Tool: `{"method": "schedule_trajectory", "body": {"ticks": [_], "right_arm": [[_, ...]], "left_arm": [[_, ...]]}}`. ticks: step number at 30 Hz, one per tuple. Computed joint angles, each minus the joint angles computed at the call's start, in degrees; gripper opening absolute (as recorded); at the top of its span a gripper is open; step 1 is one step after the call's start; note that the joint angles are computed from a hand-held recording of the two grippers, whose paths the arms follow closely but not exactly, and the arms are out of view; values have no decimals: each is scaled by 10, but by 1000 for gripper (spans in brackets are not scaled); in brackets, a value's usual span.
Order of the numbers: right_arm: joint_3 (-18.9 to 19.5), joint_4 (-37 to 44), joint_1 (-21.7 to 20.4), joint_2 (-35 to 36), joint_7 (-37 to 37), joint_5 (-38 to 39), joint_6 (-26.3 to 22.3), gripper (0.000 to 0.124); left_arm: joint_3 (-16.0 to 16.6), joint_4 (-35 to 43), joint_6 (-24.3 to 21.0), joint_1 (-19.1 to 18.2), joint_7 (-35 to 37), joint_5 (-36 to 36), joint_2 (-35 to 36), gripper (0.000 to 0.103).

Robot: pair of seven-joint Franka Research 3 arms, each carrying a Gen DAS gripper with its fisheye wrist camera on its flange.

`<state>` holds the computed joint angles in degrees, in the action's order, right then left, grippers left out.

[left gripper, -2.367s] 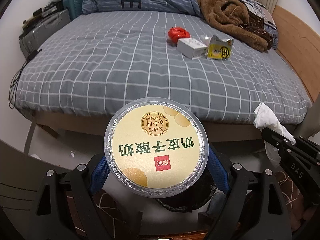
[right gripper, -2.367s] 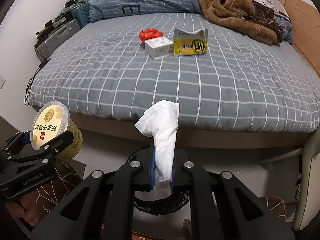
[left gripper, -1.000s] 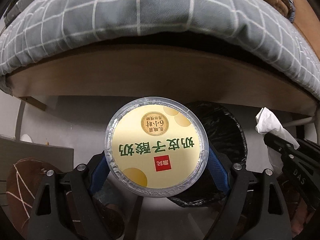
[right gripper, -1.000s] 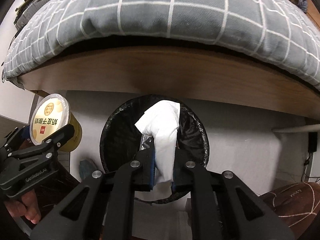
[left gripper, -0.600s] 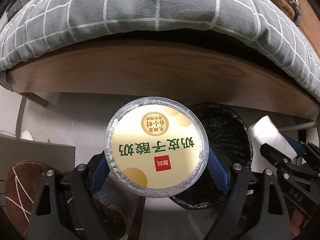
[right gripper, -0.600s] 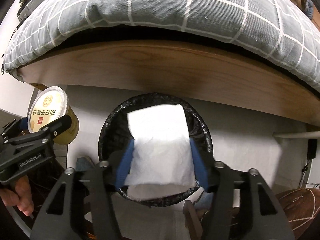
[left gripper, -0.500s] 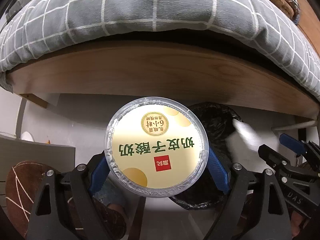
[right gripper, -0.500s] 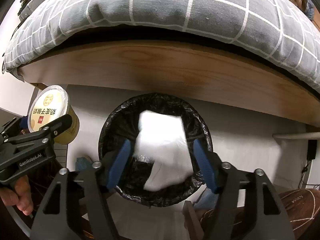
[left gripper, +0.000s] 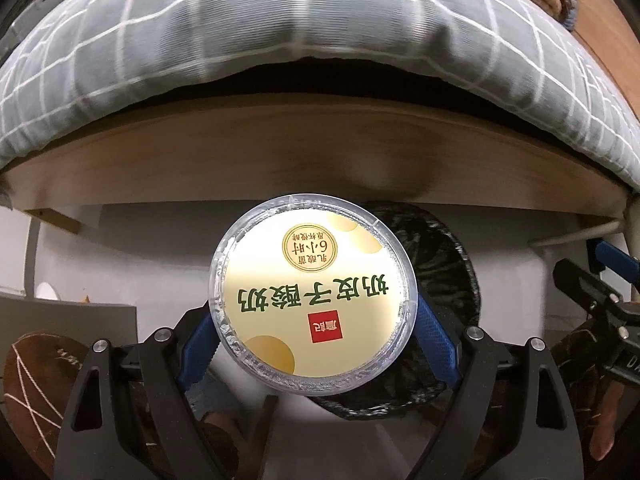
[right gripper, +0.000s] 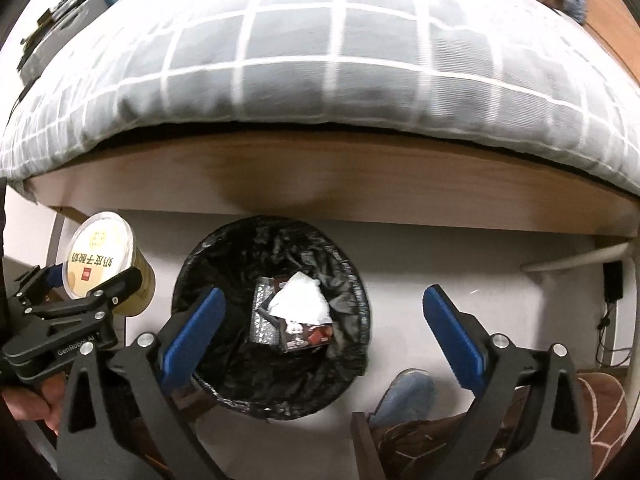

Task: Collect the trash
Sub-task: 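Open the left tool over the bin to drop the yogurt cup, then raise both open tools back toward the red bag and earphone box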

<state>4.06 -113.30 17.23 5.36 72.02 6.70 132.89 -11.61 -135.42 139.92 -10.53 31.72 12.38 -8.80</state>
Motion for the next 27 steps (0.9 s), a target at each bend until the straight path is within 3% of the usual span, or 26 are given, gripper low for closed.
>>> {"method": "schedule_trajectory", "body": {"ticks": [18, 23, 27], "right_arm": [[-14, 5, -25, 2, 7, 2, 1, 95], [-12, 5, -25, 3, 5, 4, 0, 95], [-11, 1, -23, 3, 8, 2, 3, 95]], "left_arm": [[-10, 76, 2, -21, 24, 14, 81, 84], [-11, 82, -4, -24, 31, 20, 89, 94], [-10, 70, 13, -24, 24, 30, 80, 97]]}}
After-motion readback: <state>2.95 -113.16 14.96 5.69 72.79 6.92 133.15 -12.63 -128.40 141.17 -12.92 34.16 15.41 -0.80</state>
